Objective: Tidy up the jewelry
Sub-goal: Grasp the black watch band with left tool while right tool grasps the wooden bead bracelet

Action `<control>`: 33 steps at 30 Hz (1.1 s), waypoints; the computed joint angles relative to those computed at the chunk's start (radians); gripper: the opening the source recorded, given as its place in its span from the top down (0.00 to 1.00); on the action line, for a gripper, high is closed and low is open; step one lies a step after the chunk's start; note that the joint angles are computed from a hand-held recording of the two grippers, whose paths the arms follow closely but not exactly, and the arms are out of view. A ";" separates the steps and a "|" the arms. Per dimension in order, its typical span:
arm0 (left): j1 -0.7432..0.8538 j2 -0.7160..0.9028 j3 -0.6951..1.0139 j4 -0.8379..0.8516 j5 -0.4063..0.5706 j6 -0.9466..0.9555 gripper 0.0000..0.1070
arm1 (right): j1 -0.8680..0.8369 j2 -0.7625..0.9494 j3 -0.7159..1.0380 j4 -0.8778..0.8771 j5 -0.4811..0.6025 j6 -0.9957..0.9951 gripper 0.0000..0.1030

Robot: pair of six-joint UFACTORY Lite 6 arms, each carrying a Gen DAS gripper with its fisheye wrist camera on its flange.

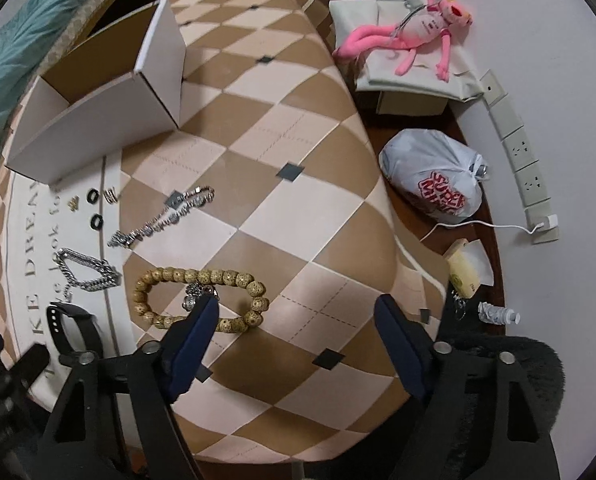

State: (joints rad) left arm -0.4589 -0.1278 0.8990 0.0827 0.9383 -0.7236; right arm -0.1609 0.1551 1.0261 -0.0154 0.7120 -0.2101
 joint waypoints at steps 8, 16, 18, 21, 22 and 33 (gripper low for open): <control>-0.049 0.064 -0.031 -0.030 -0.093 -0.006 0.05 | 0.013 0.018 -0.065 -0.022 -0.072 0.027 0.30; -0.086 0.147 -0.010 0.016 -0.148 -0.040 0.30 | 0.011 0.011 -0.094 0.008 -0.115 0.004 0.45; -0.088 0.163 -0.016 0.018 -0.173 -0.039 0.40 | 0.007 0.011 -0.092 0.014 -0.121 -0.005 0.51; -0.088 0.173 -0.022 0.048 -0.202 -0.056 0.40 | 0.015 0.004 -0.093 0.000 -0.129 0.009 0.69; -0.107 0.214 0.003 0.066 -0.218 -0.086 0.41 | 0.017 -0.002 -0.098 -0.005 -0.134 0.015 0.79; -0.107 0.159 0.044 0.097 -0.173 -0.086 0.43 | -0.070 -0.054 -0.054 0.220 -0.021 -0.191 0.91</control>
State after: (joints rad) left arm -0.5660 0.0317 0.9428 0.1792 0.7653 -0.8099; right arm -0.2305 0.1012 0.9725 0.2050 0.6907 -0.4009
